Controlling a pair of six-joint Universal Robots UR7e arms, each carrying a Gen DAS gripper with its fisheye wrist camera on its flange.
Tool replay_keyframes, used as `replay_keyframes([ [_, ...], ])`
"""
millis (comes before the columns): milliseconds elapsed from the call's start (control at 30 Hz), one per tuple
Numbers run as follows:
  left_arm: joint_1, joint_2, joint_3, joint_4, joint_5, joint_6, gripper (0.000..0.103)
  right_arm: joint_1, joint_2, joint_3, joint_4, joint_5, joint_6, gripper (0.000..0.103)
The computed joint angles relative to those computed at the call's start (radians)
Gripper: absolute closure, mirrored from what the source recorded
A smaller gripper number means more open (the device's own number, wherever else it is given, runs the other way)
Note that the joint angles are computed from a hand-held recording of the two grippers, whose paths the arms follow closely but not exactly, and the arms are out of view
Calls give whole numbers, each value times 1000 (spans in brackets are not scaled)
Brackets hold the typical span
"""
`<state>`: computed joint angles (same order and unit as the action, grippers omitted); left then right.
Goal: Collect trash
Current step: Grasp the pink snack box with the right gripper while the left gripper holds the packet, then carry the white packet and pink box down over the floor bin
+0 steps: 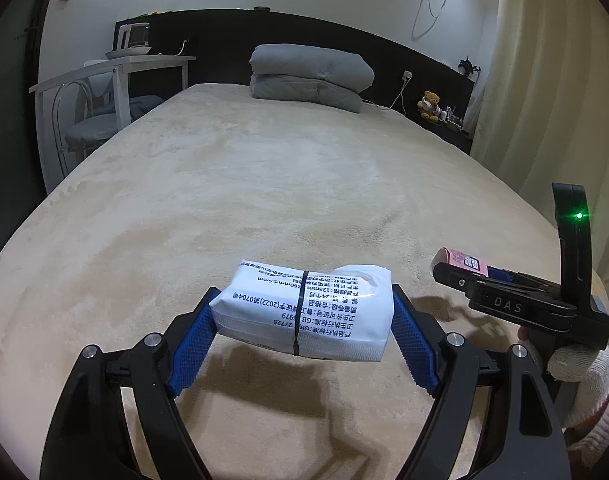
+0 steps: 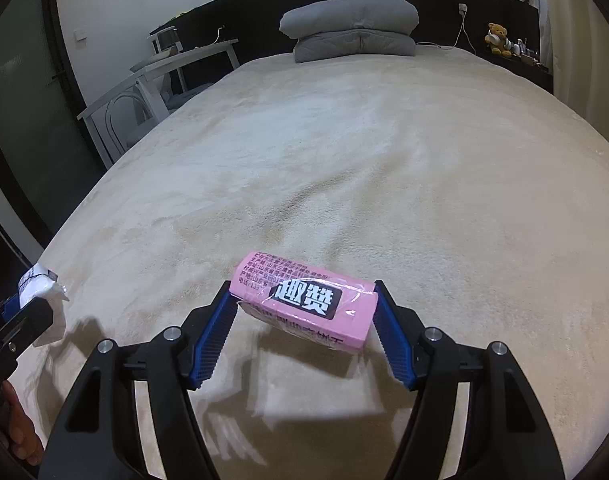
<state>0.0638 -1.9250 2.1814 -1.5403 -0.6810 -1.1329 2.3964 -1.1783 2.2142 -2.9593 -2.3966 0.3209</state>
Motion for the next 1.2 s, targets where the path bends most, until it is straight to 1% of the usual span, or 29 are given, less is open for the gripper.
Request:
replay_keyframes([
  [233,-77,22,-15,40,1,-80,23,87,-115,52,90,-53,35,36],
  [300,-101,23,-17,67,-7,-103,23,111,-150,68,127,-65,65,36],
  [433,-130,31,-22,122,-28,-109,23,165,-228,106,225,-76,133,36],
  [567,-162,29,-32,187,-47,-171,23,235,-289,126,339,-93,200,36],
  [700,-234,26,-38,225,-60,-244,23,310,-342,138,454,-100,290,36],
  [833,-336,35,-39,266,-78,-344,23,383,-385,143,566,-96,381,36],
  [1033,-468,27,-23,298,-145,-487,23,498,-446,135,749,-85,548,36],
  [1200,-548,40,-12,290,-198,-541,23,582,-501,126,912,-61,699,36],
])
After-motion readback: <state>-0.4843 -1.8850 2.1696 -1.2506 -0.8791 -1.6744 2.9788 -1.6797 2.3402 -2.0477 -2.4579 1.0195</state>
